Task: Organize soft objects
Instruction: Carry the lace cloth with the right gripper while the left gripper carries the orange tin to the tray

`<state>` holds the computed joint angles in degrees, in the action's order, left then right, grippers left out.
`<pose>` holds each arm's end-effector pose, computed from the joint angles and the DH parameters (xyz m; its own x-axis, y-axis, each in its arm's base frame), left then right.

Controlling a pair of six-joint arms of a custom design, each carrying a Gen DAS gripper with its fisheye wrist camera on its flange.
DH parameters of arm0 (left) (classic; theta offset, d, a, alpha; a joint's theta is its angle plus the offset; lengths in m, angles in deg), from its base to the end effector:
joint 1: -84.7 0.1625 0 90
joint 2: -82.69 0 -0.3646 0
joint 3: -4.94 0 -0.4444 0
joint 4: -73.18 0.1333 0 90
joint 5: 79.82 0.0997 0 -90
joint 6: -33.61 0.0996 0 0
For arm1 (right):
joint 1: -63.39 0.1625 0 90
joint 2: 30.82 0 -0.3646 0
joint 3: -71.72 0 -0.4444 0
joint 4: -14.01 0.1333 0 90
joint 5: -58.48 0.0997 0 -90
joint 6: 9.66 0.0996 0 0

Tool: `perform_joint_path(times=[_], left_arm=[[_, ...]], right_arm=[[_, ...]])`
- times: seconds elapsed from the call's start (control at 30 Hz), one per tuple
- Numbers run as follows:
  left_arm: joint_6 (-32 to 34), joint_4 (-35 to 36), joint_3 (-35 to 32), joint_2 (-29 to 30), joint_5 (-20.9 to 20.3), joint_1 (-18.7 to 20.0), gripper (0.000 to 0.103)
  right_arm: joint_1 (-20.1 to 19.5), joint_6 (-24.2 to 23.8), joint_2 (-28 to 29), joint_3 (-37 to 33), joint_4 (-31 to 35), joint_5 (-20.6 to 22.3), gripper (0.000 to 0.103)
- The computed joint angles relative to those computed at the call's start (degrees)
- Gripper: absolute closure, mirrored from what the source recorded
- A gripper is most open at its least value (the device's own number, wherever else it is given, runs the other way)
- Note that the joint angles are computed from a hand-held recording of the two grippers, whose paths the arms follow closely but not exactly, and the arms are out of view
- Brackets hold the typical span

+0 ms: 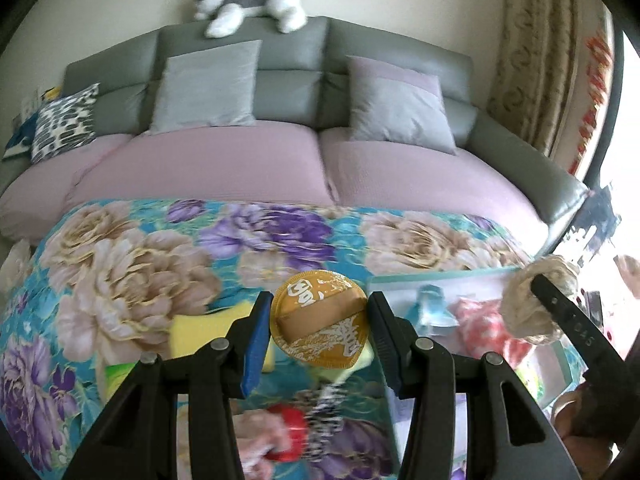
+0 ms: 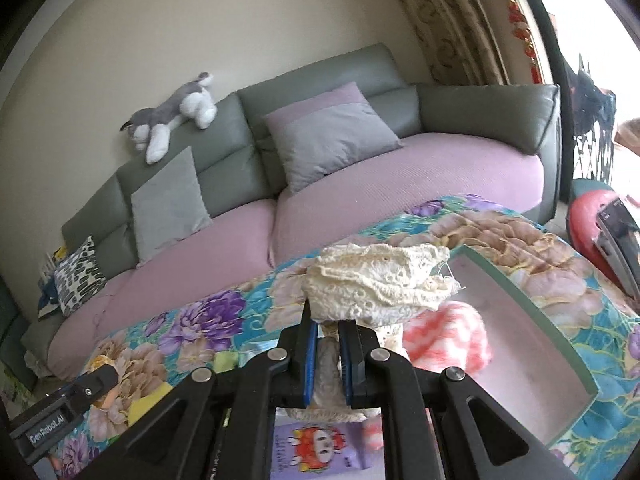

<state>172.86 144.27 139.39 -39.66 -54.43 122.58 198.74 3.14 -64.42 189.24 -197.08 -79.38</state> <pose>0.0223 -0.2656 0.3231 -0.7751 -0.1914 -0.6022 0.3667 0.6399 -0.6754 0.3765 -0.2884 -0.0706 -0.8962 -0.0344 0.4423 -0.3777 0.5821 -0.7201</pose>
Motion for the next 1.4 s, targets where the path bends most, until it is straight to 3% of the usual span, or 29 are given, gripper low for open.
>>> perform_joint_path(times=[0.33, 0.7, 1.17, 1.4], left_arm=[[12.65, -14.01, -2.64, 9.99, 5.02, 3.59, 0.053], [25.25, -25.02, -4.08, 15.89, 11.16, 8.63, 0.053], [29.54, -29.81, -6.53, 25.01, 15.47, 17.39, 0.053], [29.73, -29.95, -6.68, 25.79, 16.14, 18.37, 0.052]], right_arm=[[-2.12, 0.09, -1.92, 3.00, -1.80, -0.70, 0.092], [-2.59, -0.20, -2.99, 4.44, -3.33, -1.43, 0.092], [-5.65, 5.36, -3.76, 5.12, 5.11, 0.80, 0.092], [-6.81, 8.11, -4.30, 5.37, 9.10, 1.47, 0.090]])
